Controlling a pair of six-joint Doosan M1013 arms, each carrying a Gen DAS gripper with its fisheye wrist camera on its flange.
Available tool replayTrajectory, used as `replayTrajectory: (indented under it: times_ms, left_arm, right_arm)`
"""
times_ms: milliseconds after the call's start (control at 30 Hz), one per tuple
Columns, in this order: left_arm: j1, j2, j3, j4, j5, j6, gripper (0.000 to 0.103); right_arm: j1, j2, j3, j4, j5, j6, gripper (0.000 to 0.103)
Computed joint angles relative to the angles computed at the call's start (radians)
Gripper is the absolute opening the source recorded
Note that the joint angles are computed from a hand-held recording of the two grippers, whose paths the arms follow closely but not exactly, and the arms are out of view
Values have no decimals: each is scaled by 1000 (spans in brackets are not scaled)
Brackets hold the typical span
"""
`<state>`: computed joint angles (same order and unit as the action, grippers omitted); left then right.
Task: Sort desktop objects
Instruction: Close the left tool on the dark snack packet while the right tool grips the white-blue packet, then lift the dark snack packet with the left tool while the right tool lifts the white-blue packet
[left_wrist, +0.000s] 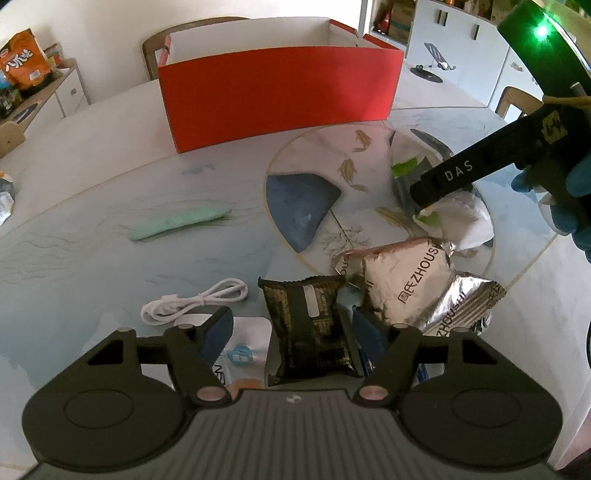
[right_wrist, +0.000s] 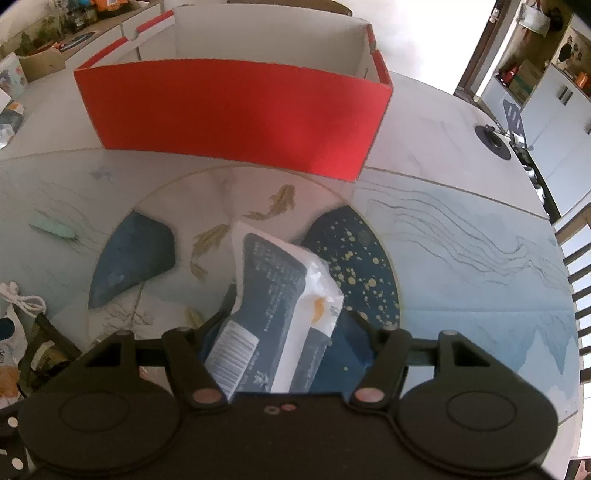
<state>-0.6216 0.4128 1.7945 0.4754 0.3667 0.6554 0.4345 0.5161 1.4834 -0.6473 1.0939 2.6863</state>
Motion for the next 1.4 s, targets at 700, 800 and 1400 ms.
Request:
replayTrajectory:
  times_ms: [700,800,1400]
  left_arm:
    - [11,11,-12,-97,-13,54,42]
    - [13,10,-11,-103,-18,49,38]
    - [18,-5,-11,-74,-22,-4,32]
  right_arm:
    - [-9,-18,28,22,-39,-18,39]
    - [-8,-27,38,14,-48,-20,33]
    - [5,-48,39,-34,-35,-19,18]
